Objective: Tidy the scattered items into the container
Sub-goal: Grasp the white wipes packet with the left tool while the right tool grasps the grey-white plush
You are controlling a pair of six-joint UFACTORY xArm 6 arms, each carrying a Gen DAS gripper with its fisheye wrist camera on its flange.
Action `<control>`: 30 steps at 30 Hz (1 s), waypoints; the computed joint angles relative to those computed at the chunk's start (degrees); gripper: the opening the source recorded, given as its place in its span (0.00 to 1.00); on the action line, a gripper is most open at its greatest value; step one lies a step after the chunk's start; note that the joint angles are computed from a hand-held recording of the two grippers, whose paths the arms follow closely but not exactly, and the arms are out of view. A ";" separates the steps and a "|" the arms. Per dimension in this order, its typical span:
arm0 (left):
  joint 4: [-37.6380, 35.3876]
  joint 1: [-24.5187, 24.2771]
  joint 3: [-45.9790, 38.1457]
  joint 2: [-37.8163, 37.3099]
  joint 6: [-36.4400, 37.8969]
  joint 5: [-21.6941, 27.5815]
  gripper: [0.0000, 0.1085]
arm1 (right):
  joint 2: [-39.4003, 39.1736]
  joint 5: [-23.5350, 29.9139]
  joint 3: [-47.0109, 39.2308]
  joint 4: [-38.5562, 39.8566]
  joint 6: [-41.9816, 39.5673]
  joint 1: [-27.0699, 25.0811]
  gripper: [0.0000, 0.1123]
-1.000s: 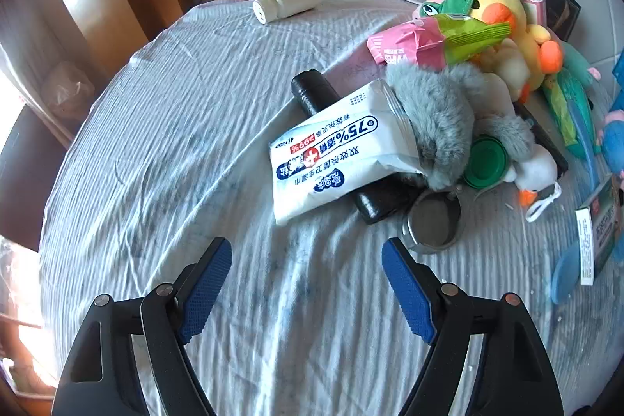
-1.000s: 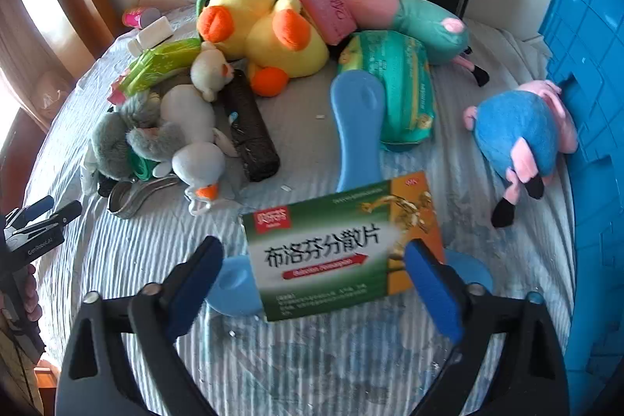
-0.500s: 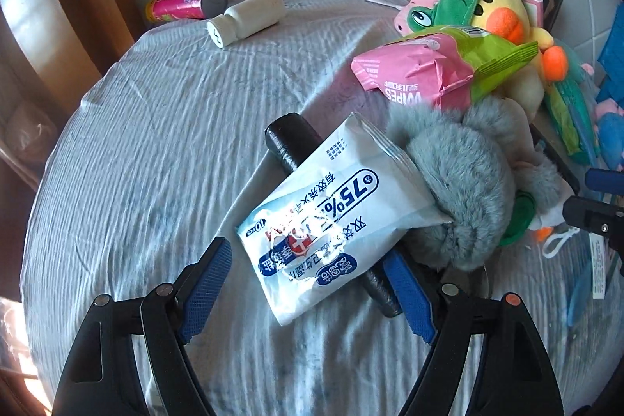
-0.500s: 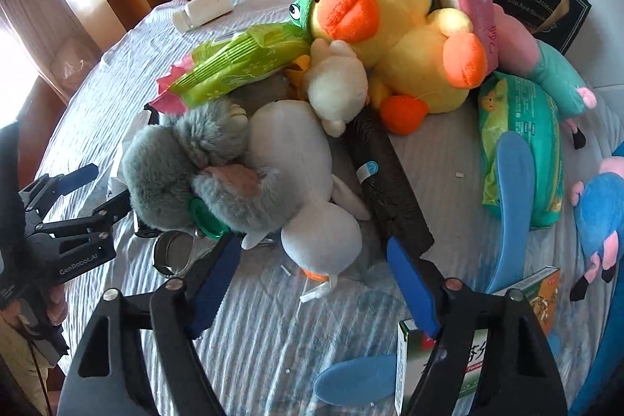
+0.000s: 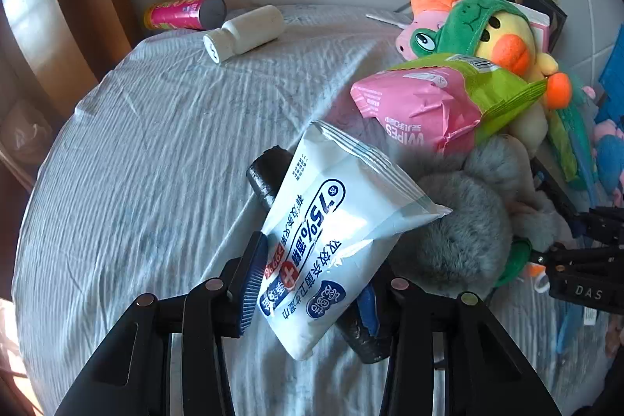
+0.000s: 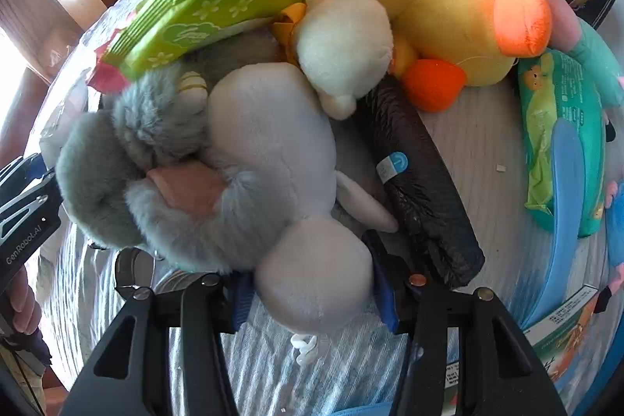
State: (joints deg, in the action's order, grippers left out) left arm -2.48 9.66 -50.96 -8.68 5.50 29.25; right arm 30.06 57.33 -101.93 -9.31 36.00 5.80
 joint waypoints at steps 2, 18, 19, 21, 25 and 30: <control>0.10 0.77 1.81 -2.53 -0.68 1.31 0.36 | -2.83 -1.52 3.80 0.59 0.64 0.50 0.44; -0.70 5.51 17.39 -20.74 1.59 6.24 0.64 | -15.78 -8.89 21.82 1.85 5.46 5.65 0.52; -0.60 5.46 17.33 -20.80 1.66 6.09 0.64 | -16.17 -9.14 21.82 1.02 6.12 5.65 0.56; -1.20 5.27 16.77 -20.31 2.49 5.62 0.64 | -16.43 -9.30 21.26 0.06 6.74 5.32 0.60; -0.54 3.82 14.85 -16.94 2.62 5.17 0.64 | -16.07 -8.05 19.62 -1.97 7.30 4.75 0.60; 2.28 2.52 12.86 -11.85 0.15 4.67 0.64 | -12.63 -6.72 14.84 -2.69 6.63 3.68 0.59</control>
State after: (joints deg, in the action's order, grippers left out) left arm -0.20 12.18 -38.10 -20.53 5.65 33.92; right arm 17.43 50.61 -87.09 -12.01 42.63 9.48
